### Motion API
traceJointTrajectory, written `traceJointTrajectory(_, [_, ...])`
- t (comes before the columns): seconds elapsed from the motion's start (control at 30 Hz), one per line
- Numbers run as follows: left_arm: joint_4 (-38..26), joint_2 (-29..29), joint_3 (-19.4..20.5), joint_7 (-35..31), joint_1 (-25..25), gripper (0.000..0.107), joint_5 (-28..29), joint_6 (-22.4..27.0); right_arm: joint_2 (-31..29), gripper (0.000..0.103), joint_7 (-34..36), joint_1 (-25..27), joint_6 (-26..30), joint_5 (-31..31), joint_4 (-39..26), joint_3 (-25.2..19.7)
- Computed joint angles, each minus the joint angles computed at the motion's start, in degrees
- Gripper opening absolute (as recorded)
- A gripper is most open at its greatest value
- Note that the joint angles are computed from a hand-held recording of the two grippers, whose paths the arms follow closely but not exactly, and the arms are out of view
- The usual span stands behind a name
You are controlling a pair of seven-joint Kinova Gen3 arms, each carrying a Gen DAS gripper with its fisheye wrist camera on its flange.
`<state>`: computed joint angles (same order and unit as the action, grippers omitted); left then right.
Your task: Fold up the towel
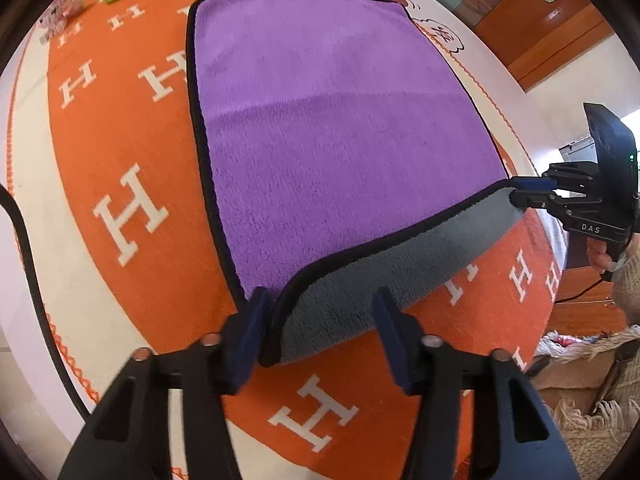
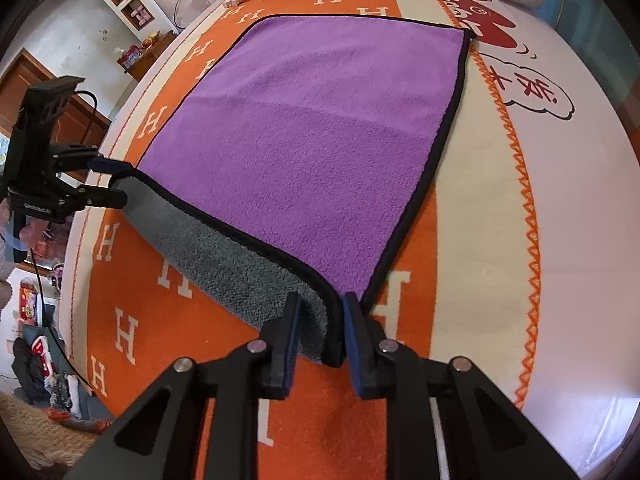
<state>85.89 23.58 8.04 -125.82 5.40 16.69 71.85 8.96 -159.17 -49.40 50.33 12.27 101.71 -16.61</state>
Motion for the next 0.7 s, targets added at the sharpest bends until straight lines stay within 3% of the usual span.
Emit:
traceJointTrajectory(0.13, [-0.2,0.0,-0.2,0.3,0.3,0.034,-0.9,0.8,-0.4,0.014,-0.1,0.1,-0.4,-0.2,0.4,0.0])
traceJointTrajectory(0.3, [0.1,-0.8,-0.4,0.2,0.0,0.032,-1.1,1.0,-0.5,0.013,-0.7,-0.2,-0.7,0.4,0.7,-0.2])
traceJointTrajectory(0.43, [0.4,-1.4,-0.9,2.2,1.5,0.010,-3.5,-0.1,-0.6,0.009,-0.9,-0.2,-0.6,0.7,0.7,-0.3])
traceJointTrajectory(0.7, [4.0,-5.5,-0.9,4.9,4.6,0.005,-8.2,-5.7,-0.5,0.005,-3.4,-2.2,2.6,4.5,-1.0,-0.7])
